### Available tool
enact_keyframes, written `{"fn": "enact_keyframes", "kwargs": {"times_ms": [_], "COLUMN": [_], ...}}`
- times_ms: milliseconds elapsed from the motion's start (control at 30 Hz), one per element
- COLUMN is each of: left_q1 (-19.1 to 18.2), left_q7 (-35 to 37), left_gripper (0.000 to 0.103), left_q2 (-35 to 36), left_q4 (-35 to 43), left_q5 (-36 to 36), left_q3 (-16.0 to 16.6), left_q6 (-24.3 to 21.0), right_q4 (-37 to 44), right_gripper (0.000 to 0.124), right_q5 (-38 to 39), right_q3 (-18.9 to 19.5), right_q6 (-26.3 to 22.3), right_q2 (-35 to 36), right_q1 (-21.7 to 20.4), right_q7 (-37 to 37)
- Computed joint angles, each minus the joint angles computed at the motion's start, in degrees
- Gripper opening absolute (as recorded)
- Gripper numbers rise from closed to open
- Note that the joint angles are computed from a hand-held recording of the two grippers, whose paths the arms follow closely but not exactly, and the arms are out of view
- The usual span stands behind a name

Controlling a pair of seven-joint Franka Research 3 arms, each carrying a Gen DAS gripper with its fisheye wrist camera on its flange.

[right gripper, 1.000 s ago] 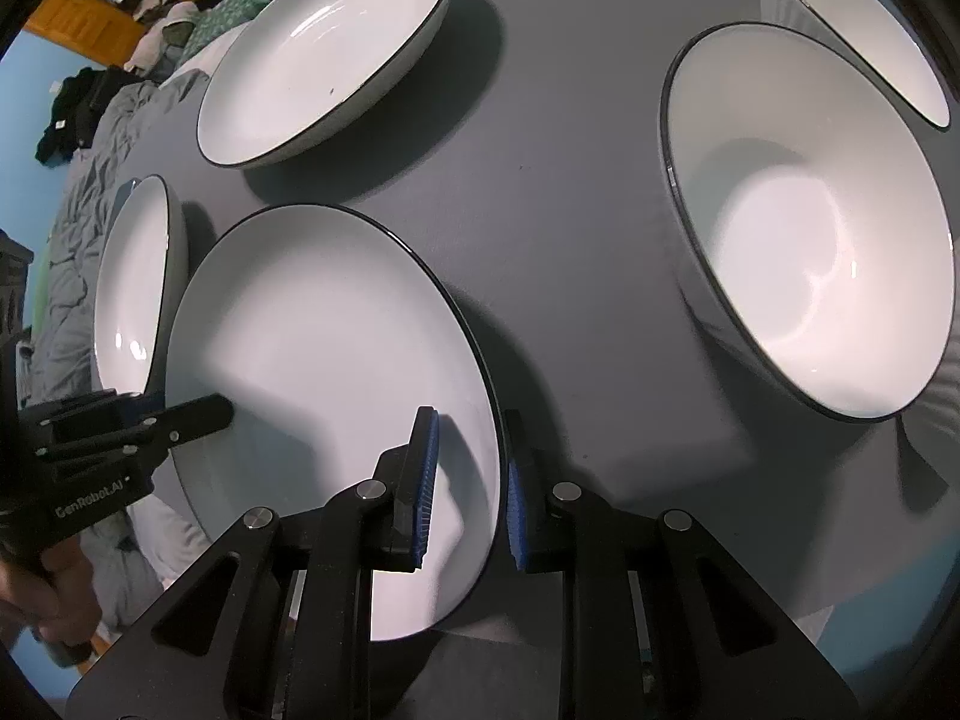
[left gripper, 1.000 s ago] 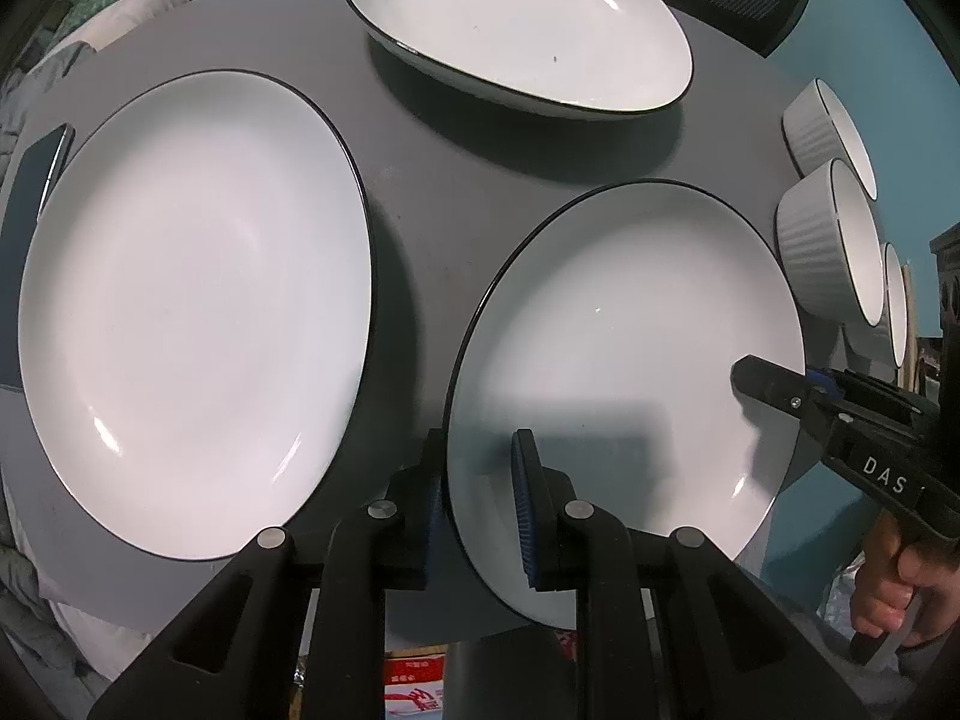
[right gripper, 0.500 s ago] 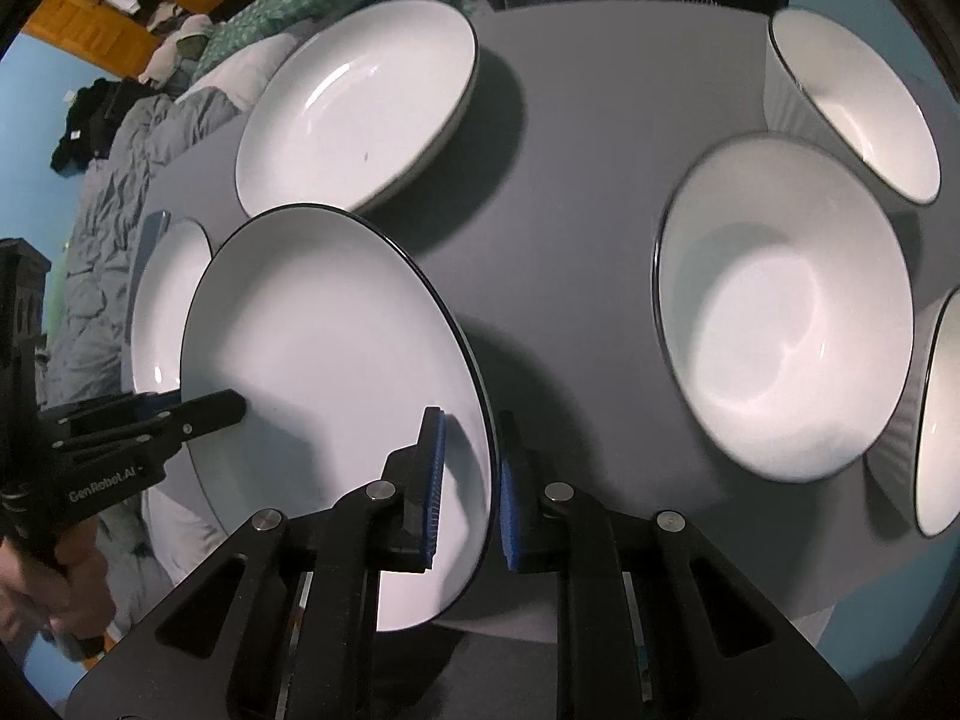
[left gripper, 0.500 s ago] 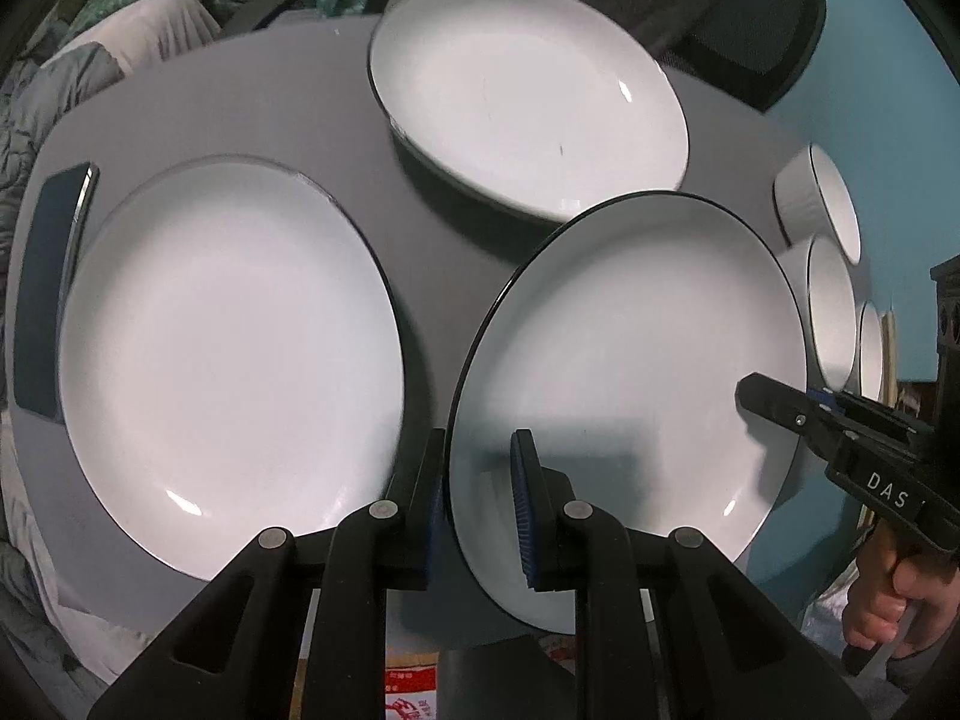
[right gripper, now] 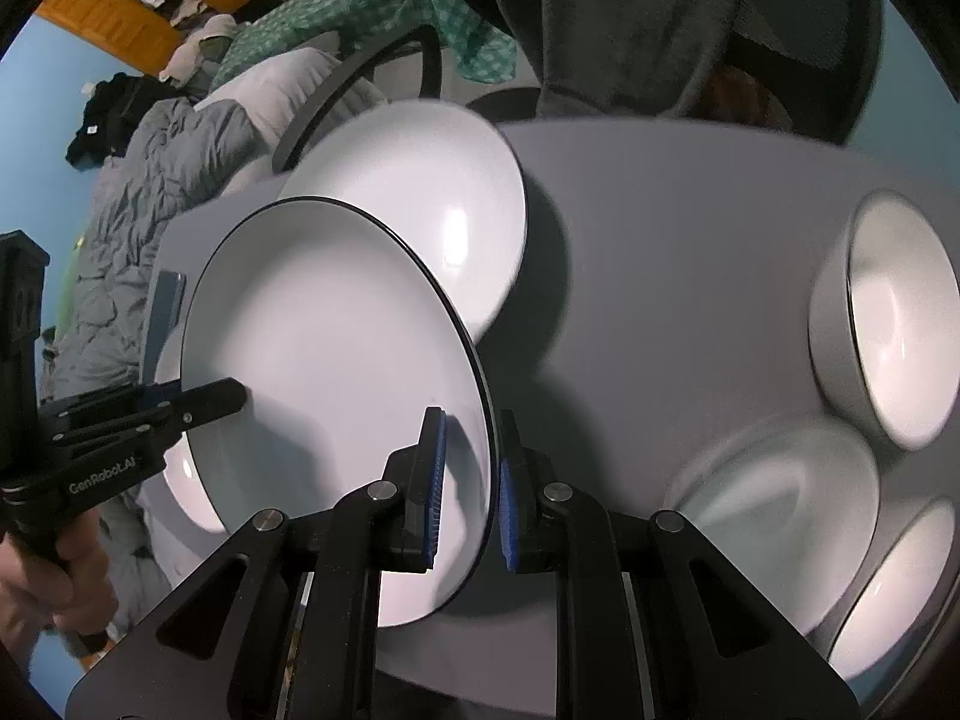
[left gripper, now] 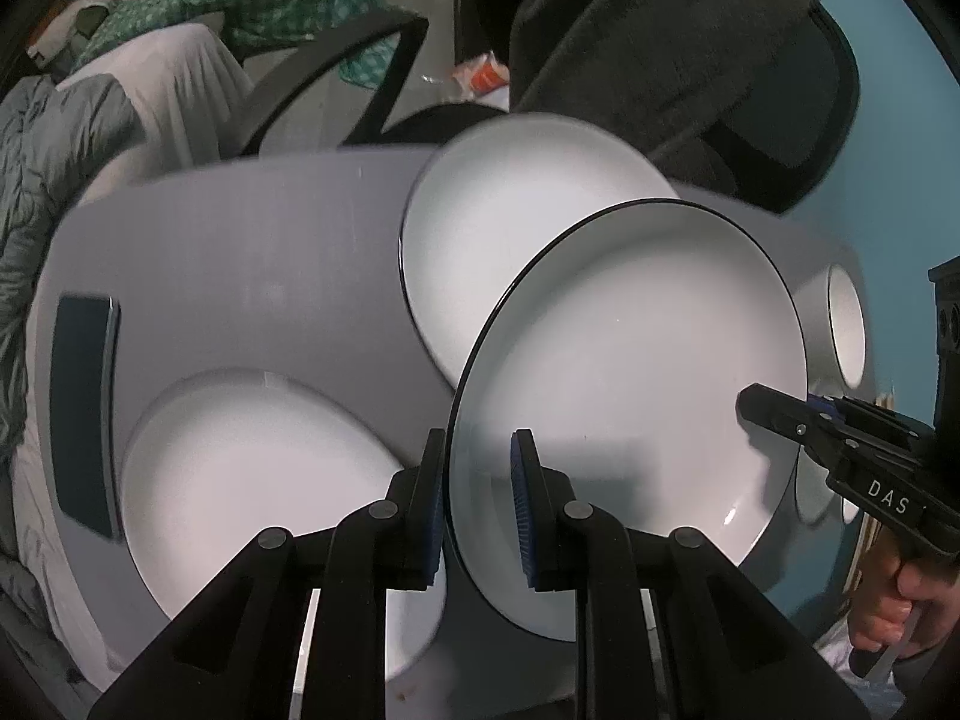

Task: Organize plates and bowls

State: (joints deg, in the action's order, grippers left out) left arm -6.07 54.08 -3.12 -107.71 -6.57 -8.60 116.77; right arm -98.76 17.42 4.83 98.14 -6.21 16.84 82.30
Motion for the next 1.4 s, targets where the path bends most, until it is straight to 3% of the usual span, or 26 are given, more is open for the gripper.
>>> {"fn": "enact_keyframes", "kwargs": {"times_ms": [333, 600, 1200, 1400], "left_q1": [2.0, 3.0, 2.9, 2.7], "left_q7": [-0.8, -3.1, -1.7, -2.0], "left_gripper": [0.020, 0.021, 0.021, 0.021], "left_q2": [7.6, 12.9, 15.3, 14.4], "left_q4": [7.5, 12.4, 15.1, 14.2], "left_q5": [3.0, 4.3, 4.8, 5.6], "left_q3": [0.5, 0.3, -0.5, -0.4], "left_q6": [-0.8, -4.2, -6.5, -6.4], "right_q4": [14.1, 21.8, 33.6, 36.8], "right_gripper": [0.016, 0.016, 0.021, 0.034], "right_q5": [0.4, 0.7, -3.8, -2.5], "right_q3": [0.0, -0.1, -0.5, -0.5], "right_q6": [-3.0, -7.3, -15.2, -18.4], "right_q2": [12.5, 19.4, 26.8, 28.2], "right_q1": [0.6, 0.8, 2.4, 2.1], "right_q7": [-0.5, -0.5, -1.0, 0.1]}}
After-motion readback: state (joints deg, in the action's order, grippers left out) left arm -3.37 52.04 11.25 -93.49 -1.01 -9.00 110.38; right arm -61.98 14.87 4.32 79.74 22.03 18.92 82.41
